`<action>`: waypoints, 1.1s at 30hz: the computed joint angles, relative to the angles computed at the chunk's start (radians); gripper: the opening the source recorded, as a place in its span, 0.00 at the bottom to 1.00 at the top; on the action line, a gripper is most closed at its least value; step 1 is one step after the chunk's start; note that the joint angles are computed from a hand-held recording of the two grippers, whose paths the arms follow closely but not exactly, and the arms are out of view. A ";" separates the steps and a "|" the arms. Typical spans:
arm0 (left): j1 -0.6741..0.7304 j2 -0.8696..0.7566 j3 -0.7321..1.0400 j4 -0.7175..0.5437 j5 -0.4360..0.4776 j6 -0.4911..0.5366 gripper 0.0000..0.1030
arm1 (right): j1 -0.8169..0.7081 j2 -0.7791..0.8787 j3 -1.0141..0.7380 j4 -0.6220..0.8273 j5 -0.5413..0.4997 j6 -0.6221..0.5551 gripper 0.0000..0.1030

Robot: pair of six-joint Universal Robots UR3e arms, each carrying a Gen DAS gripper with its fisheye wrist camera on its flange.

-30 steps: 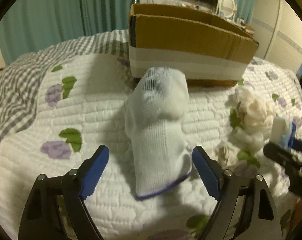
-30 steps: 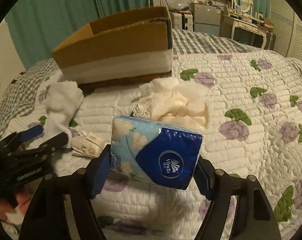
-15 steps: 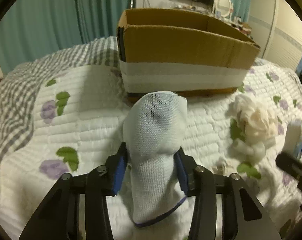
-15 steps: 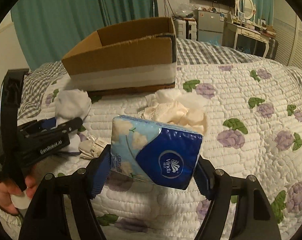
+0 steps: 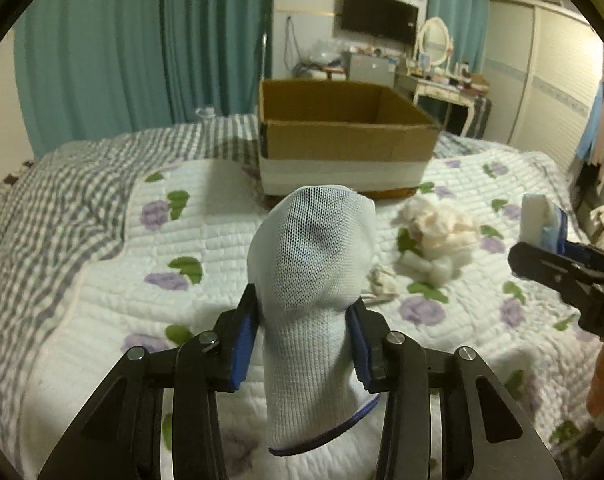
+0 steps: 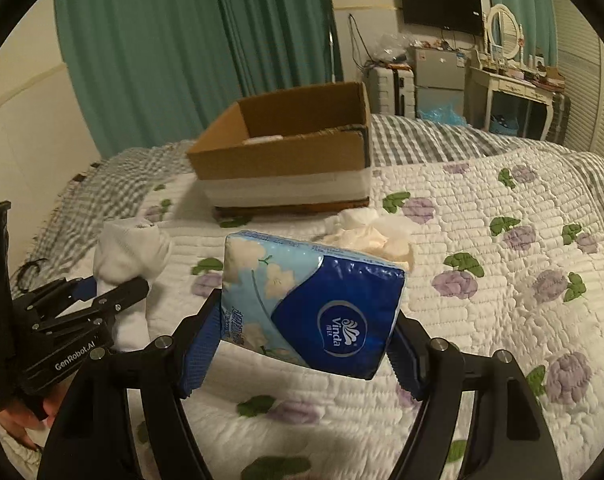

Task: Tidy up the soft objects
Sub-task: 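Carry the tissue pack and sock into the box and open both tools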

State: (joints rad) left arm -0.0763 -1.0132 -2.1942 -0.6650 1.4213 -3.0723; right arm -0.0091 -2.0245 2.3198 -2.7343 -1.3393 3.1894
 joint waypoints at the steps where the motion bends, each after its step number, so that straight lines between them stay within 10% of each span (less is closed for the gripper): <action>1: 0.012 0.021 0.002 -0.018 -0.017 0.001 0.39 | -0.005 -0.026 0.002 0.017 0.010 -0.002 0.71; 16: -0.091 -0.111 0.278 -0.037 0.026 0.014 0.39 | -0.187 -0.083 -0.320 0.238 0.189 -0.104 0.71; 33: -0.112 -0.960 1.085 -0.003 0.064 0.083 0.44 | -0.027 0.884 -1.238 0.241 0.073 -0.088 0.71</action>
